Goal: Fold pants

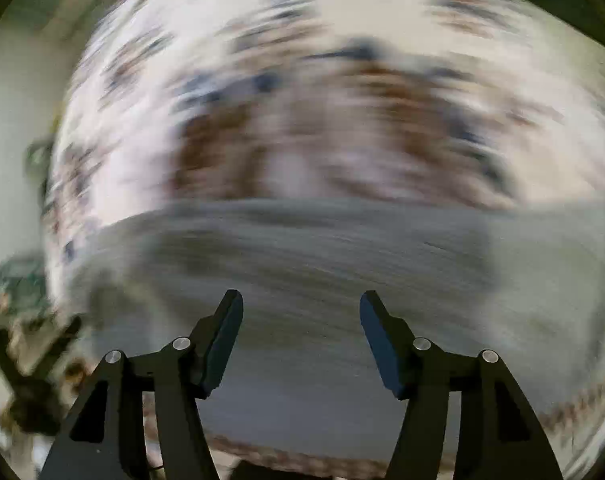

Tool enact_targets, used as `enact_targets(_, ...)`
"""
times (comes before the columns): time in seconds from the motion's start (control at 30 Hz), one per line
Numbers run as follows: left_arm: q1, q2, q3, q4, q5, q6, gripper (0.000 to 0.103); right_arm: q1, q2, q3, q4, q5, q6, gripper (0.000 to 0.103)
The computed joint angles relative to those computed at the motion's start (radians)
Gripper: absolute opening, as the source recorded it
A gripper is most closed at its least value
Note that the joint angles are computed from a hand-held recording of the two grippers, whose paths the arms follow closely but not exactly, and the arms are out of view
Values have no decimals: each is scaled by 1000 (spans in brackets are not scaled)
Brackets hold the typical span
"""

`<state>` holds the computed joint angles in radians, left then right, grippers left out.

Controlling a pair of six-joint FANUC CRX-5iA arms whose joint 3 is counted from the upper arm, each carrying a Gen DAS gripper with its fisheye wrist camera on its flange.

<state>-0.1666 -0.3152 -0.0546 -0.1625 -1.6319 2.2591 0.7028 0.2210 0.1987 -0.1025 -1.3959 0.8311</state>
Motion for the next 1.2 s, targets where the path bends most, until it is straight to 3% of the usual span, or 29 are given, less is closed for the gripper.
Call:
enact_targets(0.13,-105,96,32,47,29,21,85,-137,-140,-226,170,-13,-97,75)
enact_targets(0.23,-187,173,58,68,62,46,85,-281,-141,-279,129,-17,37,75)
enact_targets(0.33,-255,248,98,71,73,48,85,-365,-176,-383,258,-59,-52,75)
enact_targets(0.4,-293,297,132,69,74,40,85,-441,-231,-433,278,-57,-110,75)
enact_targets(0.5,-330,349,175,65,68,21,85,-572,-289,-459,226,-71,-134,75)
enact_targets(0.63,-373,419,239,62,55,4,85,-710,-384,-468,107,19,-126,75)
enact_targets(0.7,-390,445,266,61,46,-1,85,-806,-427,-462,-24,110,-68,75)
enact_targets(0.77,-405,467,288,61,40,-7,85,-907,-406,-431,-175,150,6,75)
enact_targets(0.87,-421,497,314,63,30,-16,85,-933,-373,-446,-240,231,-7,75)
enact_targets(0.9,-426,508,324,63,23,-19,85,-900,-370,-462,-235,256,-48,72)
enact_targets(0.93,-429,516,332,64,18,-22,85,-861,-379,-490,-224,290,-98,47)
enact_targets(0.97,-433,521,339,64,18,-27,85,-828,-371,-495,-194,284,-141,7)
enact_targets(1.1,-451,548,377,59,4,-44,85,-747,-455,-548,-78,330,-283,6)
enact_targets(1.2,-455,558,400,69,2,-60,85,-746,-512,-545,-41,277,-322,5)
